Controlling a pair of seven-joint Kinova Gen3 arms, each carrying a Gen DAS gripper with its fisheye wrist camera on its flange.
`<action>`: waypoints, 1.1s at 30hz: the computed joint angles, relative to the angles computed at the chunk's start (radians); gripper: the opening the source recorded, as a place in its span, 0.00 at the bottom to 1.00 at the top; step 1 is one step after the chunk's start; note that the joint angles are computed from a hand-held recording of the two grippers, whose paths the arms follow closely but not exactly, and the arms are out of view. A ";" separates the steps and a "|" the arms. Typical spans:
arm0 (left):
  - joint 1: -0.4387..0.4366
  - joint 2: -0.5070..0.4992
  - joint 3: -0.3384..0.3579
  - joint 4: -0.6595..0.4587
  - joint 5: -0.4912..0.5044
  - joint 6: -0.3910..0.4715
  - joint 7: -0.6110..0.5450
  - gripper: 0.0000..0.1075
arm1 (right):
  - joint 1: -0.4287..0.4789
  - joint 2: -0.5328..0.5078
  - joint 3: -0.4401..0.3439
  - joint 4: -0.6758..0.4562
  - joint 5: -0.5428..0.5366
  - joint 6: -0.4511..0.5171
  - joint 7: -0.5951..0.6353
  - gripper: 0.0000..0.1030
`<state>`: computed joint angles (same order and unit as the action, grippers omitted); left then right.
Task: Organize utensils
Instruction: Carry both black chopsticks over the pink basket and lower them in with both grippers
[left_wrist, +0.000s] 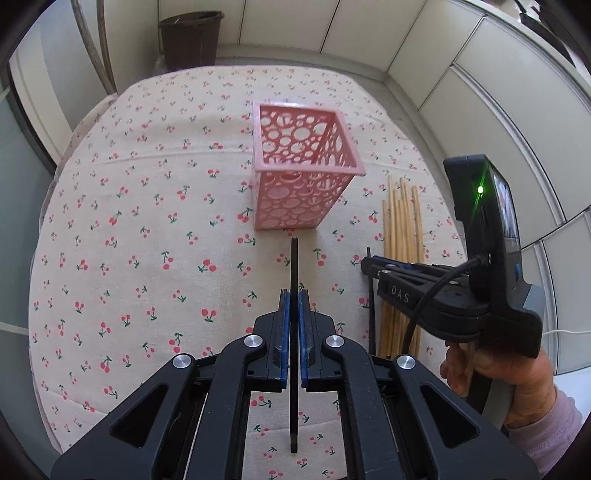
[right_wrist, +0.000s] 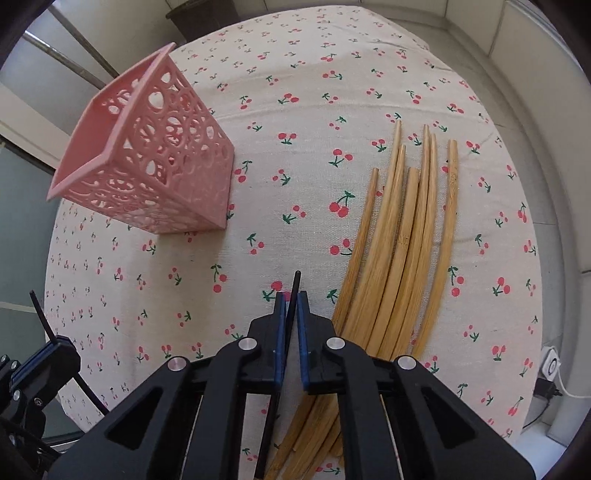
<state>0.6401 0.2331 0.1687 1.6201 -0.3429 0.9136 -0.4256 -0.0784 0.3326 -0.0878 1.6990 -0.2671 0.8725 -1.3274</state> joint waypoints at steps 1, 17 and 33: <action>0.007 -0.010 -0.001 0.002 -0.012 0.000 0.007 0.03 | 0.017 -0.022 -0.005 0.020 -0.016 -0.012 0.025 0.06; 0.083 -0.146 0.089 0.001 -0.287 0.025 0.197 0.04 | 0.103 -0.393 0.117 0.170 -0.308 -0.032 0.369 0.05; -0.012 -0.178 0.096 -0.081 -0.458 0.037 0.341 0.03 | 0.126 -0.343 0.195 -0.096 -0.632 0.043 0.408 0.04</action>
